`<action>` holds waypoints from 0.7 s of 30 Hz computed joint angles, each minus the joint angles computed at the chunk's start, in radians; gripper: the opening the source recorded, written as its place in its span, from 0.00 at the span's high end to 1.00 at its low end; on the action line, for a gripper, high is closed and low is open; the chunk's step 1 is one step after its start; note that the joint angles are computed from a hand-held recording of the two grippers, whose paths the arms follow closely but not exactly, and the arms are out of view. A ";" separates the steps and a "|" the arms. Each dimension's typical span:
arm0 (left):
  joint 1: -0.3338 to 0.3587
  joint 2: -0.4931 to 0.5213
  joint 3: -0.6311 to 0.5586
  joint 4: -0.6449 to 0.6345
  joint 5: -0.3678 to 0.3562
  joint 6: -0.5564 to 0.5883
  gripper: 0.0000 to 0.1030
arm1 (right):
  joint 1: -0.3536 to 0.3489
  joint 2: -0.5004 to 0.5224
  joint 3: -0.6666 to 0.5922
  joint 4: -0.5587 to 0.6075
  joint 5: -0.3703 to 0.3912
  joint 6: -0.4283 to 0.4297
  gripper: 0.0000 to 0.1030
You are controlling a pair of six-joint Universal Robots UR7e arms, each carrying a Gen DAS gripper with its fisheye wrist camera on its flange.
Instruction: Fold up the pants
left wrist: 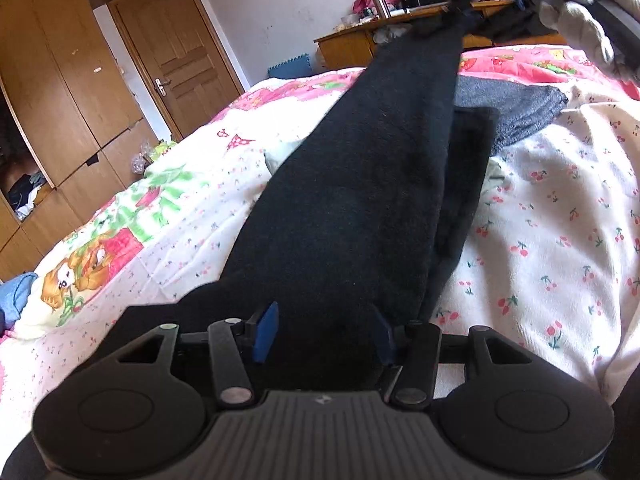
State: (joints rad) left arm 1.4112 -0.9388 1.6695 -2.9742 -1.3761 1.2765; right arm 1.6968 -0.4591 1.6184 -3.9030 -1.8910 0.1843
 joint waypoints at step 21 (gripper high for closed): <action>0.017 -0.038 0.017 0.029 0.017 0.018 0.37 | 0.047 0.012 -0.056 0.078 -0.325 -0.069 0.65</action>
